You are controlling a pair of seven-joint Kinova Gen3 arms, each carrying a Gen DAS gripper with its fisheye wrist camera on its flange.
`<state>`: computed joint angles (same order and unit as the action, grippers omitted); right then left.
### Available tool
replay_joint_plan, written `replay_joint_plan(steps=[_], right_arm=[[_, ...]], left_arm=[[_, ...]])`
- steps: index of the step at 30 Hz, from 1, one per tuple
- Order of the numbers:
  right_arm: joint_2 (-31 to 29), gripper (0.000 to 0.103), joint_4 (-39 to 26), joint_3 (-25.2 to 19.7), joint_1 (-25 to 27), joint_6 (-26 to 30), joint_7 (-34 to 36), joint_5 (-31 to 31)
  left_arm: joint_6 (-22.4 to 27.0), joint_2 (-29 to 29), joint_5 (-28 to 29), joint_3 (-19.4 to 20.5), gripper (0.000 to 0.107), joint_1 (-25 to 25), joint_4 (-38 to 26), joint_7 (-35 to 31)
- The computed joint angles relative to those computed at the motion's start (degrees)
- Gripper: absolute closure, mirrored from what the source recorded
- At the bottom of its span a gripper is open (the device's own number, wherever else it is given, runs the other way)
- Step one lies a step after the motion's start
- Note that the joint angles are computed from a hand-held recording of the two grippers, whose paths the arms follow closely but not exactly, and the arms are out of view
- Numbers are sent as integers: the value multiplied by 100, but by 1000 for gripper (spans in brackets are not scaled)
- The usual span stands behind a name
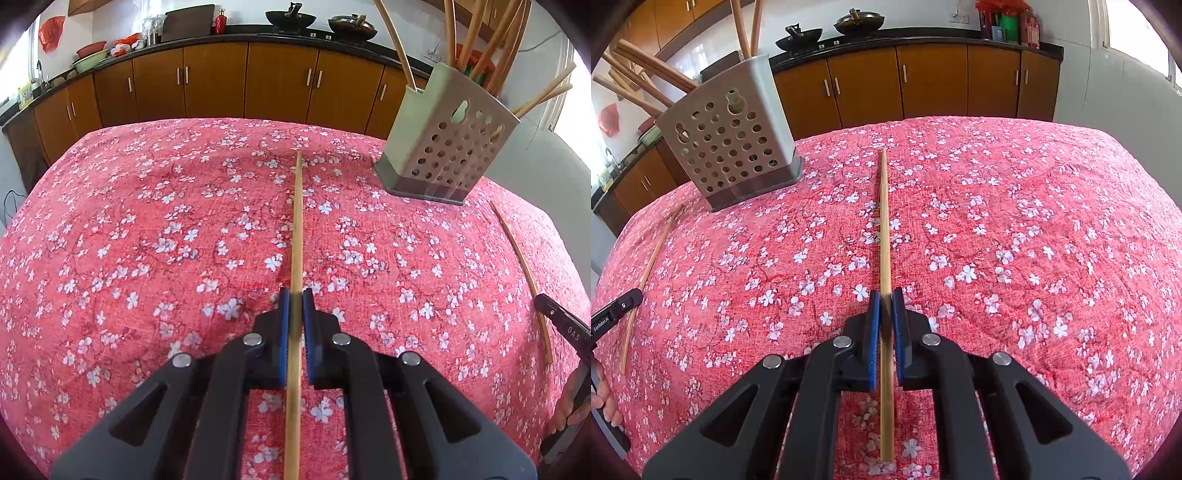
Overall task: Organize utensils
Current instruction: 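Raise both held chopsticks upright and carry them over the holder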
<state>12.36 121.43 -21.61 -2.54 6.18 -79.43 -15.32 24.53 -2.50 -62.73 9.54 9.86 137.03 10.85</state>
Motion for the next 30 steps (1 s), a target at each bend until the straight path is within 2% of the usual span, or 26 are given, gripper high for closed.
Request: replay_joint_plan(steps=[5, 12, 15, 16, 18, 20, 23, 27, 30], right_arm=[[-7, 95, -7, -13, 30, 18, 22, -4], [-22, 95, -29, 46, -13, 60, 46, -34], [-93, 95, -15, 403, -394, 108, -125, 210], [-118, 95, 5, 381, -366, 129, -63, 182], [-137, 95, 58, 66, -34, 121, 164, -24], [-137, 95, 95, -157, 205, 93, 368, -205], [-183, 95, 115, 43, -2, 99, 318, -169], [-210, 95, 88, 86, -33, 188, 393, -243], [-293, 95, 74, -178, 262, 270, 707, -636]], left_arm=[[-207, -34, -65, -42, 97, -97, 45, 86], [-81, 19, -25, 4, 97, -66, -16, 64], [173, 78, 145, 69, 97, 58, -111, -139], [368, 133, 204, 128, 97, 161, -173, -190], [651, 188, 266, 182, 97, 356, -230, -223], [775, 225, 277, 165, 97, 487, -257, -199], [840, 276, 274, 97, 97, 594, -292, -185], [854, 281, 363, 14, 99, 658, -328, -371], [894, 59, 508, 36, 99, 661, -334, -562]])
